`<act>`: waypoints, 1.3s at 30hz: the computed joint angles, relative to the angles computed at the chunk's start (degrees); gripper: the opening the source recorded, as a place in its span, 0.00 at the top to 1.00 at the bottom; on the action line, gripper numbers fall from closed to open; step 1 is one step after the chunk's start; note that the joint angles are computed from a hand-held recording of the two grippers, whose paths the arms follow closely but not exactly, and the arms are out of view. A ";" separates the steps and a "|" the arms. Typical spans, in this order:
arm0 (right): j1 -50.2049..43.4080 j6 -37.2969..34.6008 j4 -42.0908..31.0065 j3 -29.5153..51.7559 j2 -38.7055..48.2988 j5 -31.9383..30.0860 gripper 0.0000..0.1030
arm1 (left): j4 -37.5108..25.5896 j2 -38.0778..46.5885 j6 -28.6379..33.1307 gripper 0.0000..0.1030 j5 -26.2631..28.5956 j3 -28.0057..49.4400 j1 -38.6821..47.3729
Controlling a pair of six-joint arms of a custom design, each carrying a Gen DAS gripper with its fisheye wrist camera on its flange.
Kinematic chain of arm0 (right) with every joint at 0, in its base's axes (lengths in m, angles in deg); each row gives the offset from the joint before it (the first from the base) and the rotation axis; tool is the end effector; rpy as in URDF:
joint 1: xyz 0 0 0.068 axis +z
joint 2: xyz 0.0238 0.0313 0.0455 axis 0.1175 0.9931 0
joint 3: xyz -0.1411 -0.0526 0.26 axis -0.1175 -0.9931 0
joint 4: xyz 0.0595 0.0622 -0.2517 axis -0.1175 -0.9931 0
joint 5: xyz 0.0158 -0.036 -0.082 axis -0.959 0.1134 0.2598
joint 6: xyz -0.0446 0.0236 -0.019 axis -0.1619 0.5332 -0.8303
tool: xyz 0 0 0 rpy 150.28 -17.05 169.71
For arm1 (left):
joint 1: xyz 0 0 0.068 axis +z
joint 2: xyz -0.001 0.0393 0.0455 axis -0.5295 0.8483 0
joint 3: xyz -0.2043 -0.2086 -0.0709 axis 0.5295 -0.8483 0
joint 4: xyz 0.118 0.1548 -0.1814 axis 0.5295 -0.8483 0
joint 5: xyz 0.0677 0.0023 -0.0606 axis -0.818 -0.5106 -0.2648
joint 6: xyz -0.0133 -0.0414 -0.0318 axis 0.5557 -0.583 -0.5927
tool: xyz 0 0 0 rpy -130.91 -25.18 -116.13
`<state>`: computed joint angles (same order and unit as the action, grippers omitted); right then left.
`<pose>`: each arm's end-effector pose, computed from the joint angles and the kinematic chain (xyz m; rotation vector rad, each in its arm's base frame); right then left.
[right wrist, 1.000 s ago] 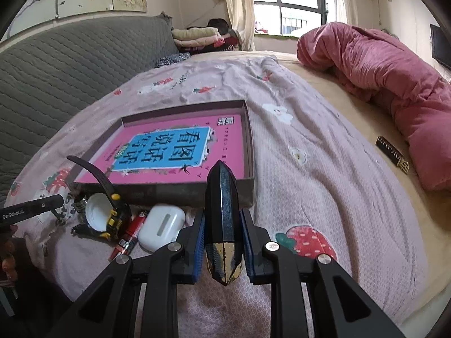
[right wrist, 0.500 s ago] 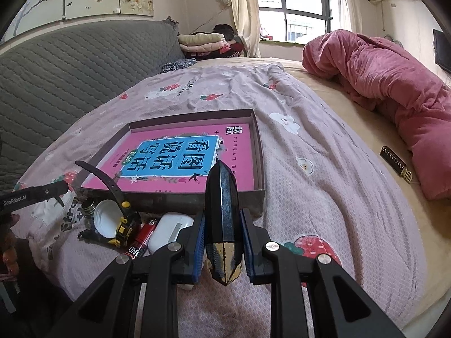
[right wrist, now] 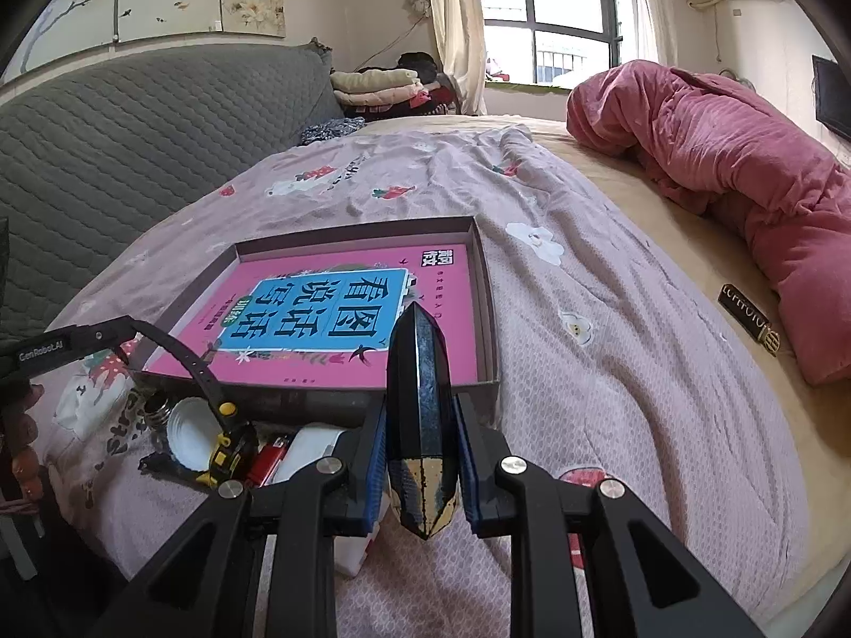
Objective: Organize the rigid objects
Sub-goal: 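Lift the claw clip with the left gripper while the right gripper carries the lipstick over the box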
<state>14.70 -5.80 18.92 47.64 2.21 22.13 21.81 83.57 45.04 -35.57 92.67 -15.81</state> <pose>0.1920 0.0321 0.1675 -0.2731 2.2656 0.2263 0.1991 0.0472 0.1625 -0.3034 2.2878 -0.2461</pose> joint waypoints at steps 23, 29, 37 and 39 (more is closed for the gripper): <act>5.01 0.30 2.58 5.75 8.14 9.32 0.77 | 11.05 16.11 0.26 0.79 -0.57 3.71 -2.23; 5.50 2.38 2.10 9.73 12.74 9.56 0.77 | 11.99 18.31 0.38 0.79 -0.43 3.90 -2.50; 6.67 4.82 1.61 14.25 18.87 10.13 0.77 | 12.64 18.77 1.18 0.79 -0.42 3.91 -3.03; 6.44 5.30 1.72 14.91 20.37 9.55 0.77 | 12.98 18.80 1.52 0.79 -0.32 3.68 -3.27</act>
